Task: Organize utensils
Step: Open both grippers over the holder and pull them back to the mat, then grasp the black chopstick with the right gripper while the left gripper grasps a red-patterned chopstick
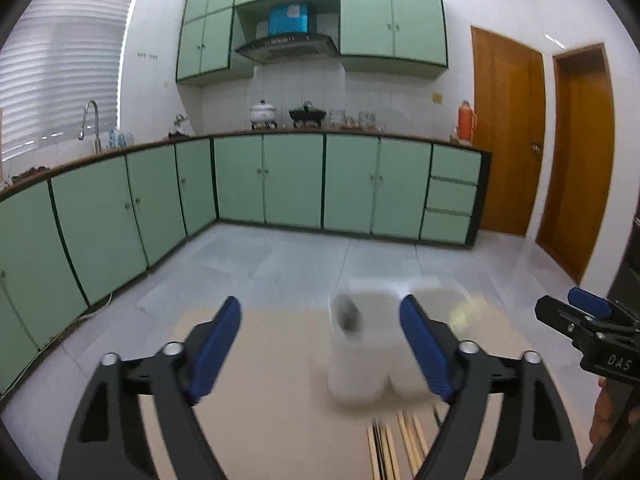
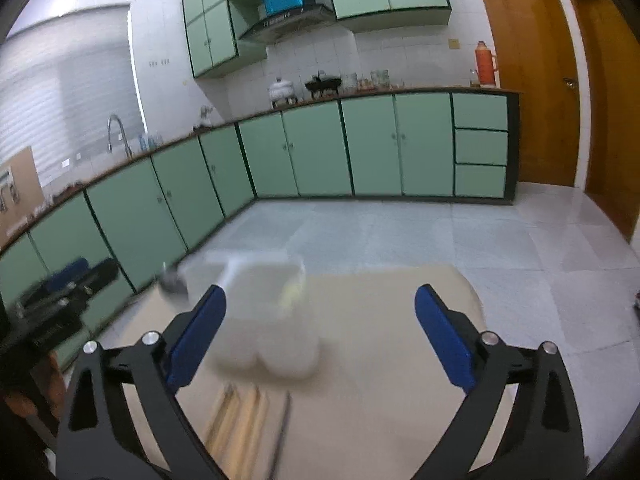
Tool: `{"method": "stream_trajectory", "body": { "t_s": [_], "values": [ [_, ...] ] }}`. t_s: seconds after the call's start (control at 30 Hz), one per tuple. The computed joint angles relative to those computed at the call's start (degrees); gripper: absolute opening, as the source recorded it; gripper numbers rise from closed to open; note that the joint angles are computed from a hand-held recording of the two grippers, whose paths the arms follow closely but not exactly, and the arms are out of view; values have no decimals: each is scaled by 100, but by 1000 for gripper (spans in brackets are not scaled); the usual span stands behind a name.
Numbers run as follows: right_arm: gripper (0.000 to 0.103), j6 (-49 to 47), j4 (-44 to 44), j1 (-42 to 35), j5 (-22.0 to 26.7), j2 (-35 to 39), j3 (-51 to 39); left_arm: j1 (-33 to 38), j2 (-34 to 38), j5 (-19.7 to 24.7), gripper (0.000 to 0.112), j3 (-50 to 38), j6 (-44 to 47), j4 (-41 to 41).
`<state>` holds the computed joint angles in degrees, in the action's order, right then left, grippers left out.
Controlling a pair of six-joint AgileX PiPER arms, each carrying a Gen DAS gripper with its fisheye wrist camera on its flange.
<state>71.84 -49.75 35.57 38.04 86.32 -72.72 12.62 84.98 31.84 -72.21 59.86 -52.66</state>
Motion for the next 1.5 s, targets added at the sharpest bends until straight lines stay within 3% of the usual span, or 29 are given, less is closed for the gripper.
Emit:
{"method": "stream_trajectory", "body": {
  "t_s": [0.23,0.3,0.4,0.47,0.57,0.7,0.87,1.03,1.1,1.5],
  "values": [
    [95,1157,-6,1485,1126,-897,1515,639,-1042,741,86,1517,127,554],
    [95,1676,-145,1977,1409,-979,1729,869,-1341,749,86,2002,322,517],
    [94,2634,-592,2834,2061,-969,1956,1083,-1718,493,85,2574,749,218],
    [94,3065,-874,3280,2456,-817,1991,1385,-1990,502,85,2966,1461,-412],
    [83,3510,-1184,3742,2831,-619,2030,1800,-2224,790,85,3273,2032,-999],
    [71,3823,-1181,4075,2859,-375,2057,2033,-2569,941,85,3591,2356,-1027],
    [55,4169,-1075,4598,3102,109,2008,2942,-2854,1439,81,4058,3062,-1360],
    [41,3921,-961,4632,2883,441,1845,3405,-3054,1820,77,4442,3663,-1636],
    [30,3857,-893,4595,2784,470,1823,3467,-3085,1903,74,4510,3730,-1591],
    [10,3537,-548,4521,2421,692,1756,3578,-3200,2138,74,4642,3620,-1365]
  ]
}}
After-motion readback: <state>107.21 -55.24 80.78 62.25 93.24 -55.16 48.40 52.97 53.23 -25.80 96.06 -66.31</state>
